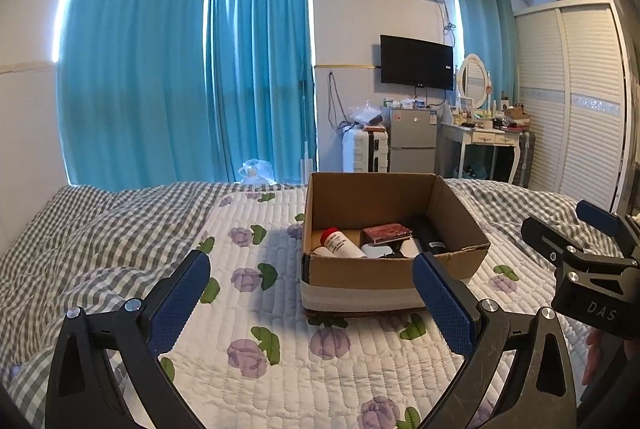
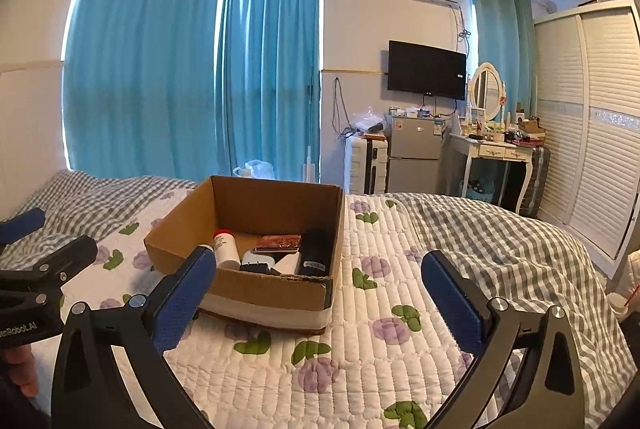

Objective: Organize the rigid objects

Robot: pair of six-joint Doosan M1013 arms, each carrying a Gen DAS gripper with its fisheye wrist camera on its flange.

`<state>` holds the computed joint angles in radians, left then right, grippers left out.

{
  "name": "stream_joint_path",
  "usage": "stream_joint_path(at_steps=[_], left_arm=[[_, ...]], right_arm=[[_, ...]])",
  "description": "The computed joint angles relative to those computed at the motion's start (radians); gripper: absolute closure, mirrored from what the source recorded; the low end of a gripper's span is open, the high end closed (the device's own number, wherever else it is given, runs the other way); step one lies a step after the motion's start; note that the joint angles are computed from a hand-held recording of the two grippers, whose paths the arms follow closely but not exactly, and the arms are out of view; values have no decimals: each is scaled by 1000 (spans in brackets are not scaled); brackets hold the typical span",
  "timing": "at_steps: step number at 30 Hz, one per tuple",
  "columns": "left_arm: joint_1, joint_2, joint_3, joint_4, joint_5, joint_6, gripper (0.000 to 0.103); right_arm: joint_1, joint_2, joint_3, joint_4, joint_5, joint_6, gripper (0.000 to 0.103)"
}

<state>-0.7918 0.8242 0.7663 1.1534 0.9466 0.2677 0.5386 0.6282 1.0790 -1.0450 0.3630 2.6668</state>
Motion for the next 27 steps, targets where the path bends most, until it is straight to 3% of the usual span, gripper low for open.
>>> stream_joint_path(at_steps=[27], left_arm=[[1,-2,2,-18,4,-3,0]], right_arm=[[3,12,-18,91,24,-106,0]])
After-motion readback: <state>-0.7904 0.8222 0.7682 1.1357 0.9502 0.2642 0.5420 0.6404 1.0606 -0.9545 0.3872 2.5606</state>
